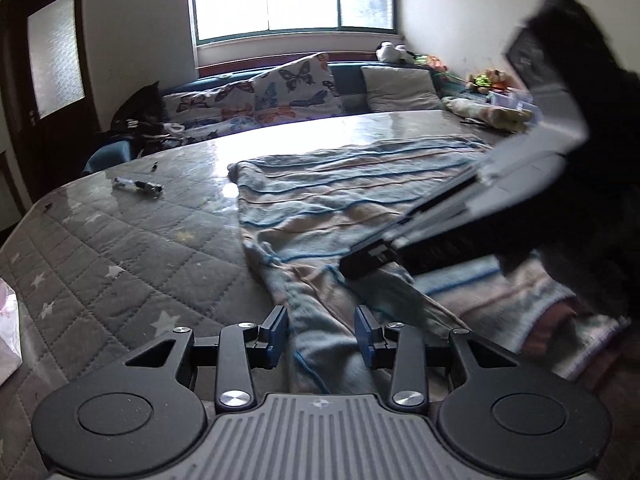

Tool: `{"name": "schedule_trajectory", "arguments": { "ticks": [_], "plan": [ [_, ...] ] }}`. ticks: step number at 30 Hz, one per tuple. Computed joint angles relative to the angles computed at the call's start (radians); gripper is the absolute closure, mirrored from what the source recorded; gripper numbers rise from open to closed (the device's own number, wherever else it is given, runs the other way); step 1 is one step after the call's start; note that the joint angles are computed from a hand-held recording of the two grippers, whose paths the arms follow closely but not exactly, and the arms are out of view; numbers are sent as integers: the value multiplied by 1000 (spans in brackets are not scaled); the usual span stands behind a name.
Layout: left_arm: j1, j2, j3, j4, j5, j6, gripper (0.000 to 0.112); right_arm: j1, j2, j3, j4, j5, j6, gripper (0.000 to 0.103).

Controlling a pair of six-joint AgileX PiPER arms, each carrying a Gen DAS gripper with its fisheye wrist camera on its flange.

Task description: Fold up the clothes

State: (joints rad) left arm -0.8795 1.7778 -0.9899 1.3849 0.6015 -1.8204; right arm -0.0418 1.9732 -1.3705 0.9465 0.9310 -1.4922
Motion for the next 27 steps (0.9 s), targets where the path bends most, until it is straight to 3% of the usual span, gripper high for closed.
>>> {"name": "schedule_trajectory", "arguments": {
  "ticks": [6, 9, 13, 15, 19, 27],
  "plan": [
    [-47, -27, 31, 20, 29, 32, 73, 0, 10, -11, -18, -20, 10, 94],
    [-24, -75, 53, 64, 24, -29, 73, -15, -6, 4, 4, -22, -12, 94],
    [35, -82, 24, 79, 3, -45, 77, -63, -35, 14, 19, 49, -27, 93],
    [76, -58, -13, 66, -32, -24, 84, -89, -57, 32, 7, 92, -42, 93],
    [148, -6, -80, 15, -151, 27, 88, -125, -96, 85, -34, 144, -86, 93],
    [191, 48, -123, -79, -265, 153, 91, -126, -73, 117, 9, 139, -129, 83]
  ]
}}
